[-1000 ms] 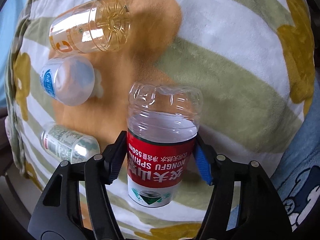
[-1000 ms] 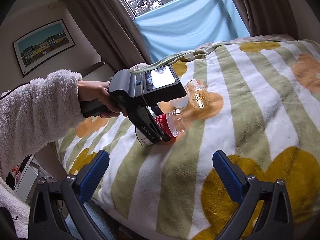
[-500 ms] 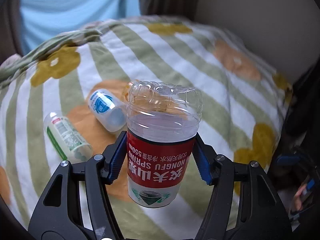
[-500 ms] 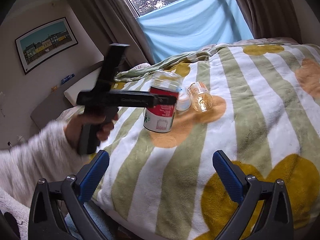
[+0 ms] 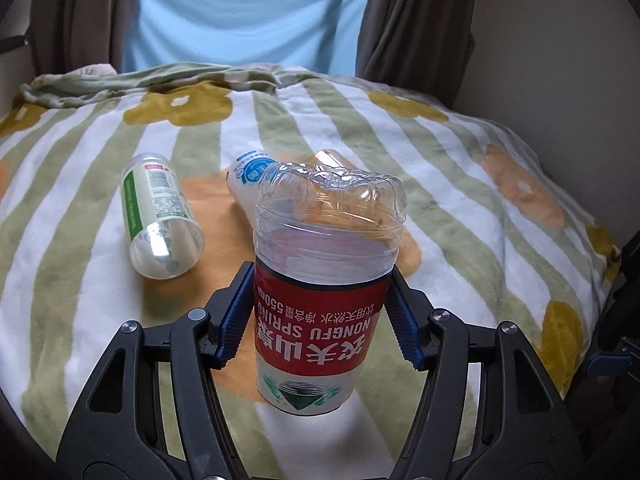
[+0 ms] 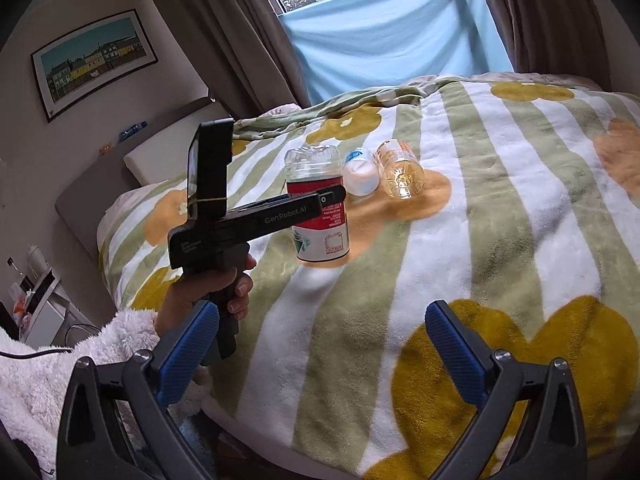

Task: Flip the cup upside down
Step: 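Rotate the left tool to turn the bottle upright, cap end down, then lower the bottle onto the blanket and open the left tool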

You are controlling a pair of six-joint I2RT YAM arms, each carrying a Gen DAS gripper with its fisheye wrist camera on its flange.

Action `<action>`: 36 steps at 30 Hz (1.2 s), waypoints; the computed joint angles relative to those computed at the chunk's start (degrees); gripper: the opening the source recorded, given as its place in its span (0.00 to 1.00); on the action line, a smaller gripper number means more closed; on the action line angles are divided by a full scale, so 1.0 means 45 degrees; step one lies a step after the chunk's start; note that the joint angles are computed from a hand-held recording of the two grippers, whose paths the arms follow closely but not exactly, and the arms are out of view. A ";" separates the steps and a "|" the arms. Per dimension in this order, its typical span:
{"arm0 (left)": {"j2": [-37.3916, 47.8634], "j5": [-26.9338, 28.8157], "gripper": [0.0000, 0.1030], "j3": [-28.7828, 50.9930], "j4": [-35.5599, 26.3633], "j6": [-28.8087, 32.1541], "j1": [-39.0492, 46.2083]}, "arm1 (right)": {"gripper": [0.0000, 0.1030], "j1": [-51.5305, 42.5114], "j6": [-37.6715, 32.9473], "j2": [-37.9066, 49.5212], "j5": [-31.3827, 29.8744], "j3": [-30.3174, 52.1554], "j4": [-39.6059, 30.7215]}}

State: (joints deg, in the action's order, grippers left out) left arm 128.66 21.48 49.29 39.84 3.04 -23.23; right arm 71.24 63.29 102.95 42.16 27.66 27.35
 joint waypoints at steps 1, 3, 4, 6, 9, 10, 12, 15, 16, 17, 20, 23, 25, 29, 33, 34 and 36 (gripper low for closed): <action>-0.0124 -0.0208 0.58 -0.0066 -0.0200 0.0166 -0.0088 | 1.00 0.0010 0.0021 -0.0039 0.0030 -0.0051 0.0000; -0.0258 -0.0466 0.58 0.0130 -0.1038 0.0531 -0.0185 | 1.00 0.0051 0.0108 -0.0087 0.0087 -0.0168 0.0074; -0.0269 -0.0524 0.58 0.0299 -0.1485 0.0651 -0.0188 | 1.00 0.0045 0.0134 -0.0106 0.0097 -0.0225 0.0119; -0.0367 -0.0406 0.58 0.0445 -0.2033 0.0745 -0.0105 | 1.00 0.0014 0.0152 -0.0112 0.0062 -0.0289 0.0198; -0.0517 -0.0329 0.58 0.0712 -0.3021 0.0926 -0.0013 | 1.00 -0.0006 0.0091 -0.0111 -0.0008 -0.0283 0.0209; -0.0605 -0.0320 0.58 0.0834 -0.3503 0.1055 0.0003 | 1.00 0.0002 0.0063 -0.0115 -0.0007 -0.0269 0.0192; -0.0774 -0.0431 0.58 0.0987 -0.4236 0.1285 -0.0026 | 1.00 -0.0006 -0.0013 -0.0116 -0.0026 -0.0253 0.0214; -0.0962 -0.0818 0.58 0.1404 -0.5675 0.1624 -0.0134 | 1.00 -0.0044 -0.0094 -0.0075 -0.0071 -0.0261 0.0336; -0.0972 -0.0971 0.58 0.1534 -0.6064 0.1680 -0.0160 | 1.00 -0.0073 -0.0129 -0.0062 -0.0096 -0.0266 0.0384; -0.0971 -0.0988 0.58 0.1626 -0.6351 0.1719 -0.0144 | 1.00 -0.0055 -0.0124 -0.0048 -0.0091 -0.0272 0.0401; -0.1021 -0.0930 0.58 0.1769 -0.6905 0.1797 -0.0055 | 1.00 -0.0077 -0.0198 0.0026 -0.0141 -0.0206 0.0444; -0.1078 -0.0826 0.58 0.1803 -0.7109 0.1653 0.0051 | 1.00 -0.0080 -0.0285 0.0062 -0.0163 -0.0144 0.0463; -0.1048 -0.0759 0.59 0.1869 -0.7208 0.1549 0.0104 | 1.00 -0.0077 -0.0328 0.0072 -0.0149 -0.0091 0.0420; -0.1075 -0.0754 0.98 0.1788 -0.6938 0.1175 0.0183 | 1.00 -0.0043 -0.0330 0.0082 -0.0098 -0.0078 0.0419; -0.1288 -0.0308 1.00 0.1529 -0.6584 0.0916 0.0390 | 1.00 -0.0043 -0.0327 0.0082 -0.0123 -0.0076 0.0425; -0.1338 -0.0337 1.00 0.1495 -0.6577 0.0911 0.0396 | 1.00 -0.0051 -0.0350 0.0071 -0.0139 -0.0046 0.0393; -0.1513 -0.0323 1.00 0.1311 -0.6469 0.0973 0.0472 | 1.00 -0.0123 -0.0449 0.0072 -0.0215 0.0078 0.0281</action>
State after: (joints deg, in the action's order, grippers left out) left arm 121.85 20.03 55.19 10.73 7.42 -21.11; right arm 70.68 61.27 103.27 41.19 28.01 28.61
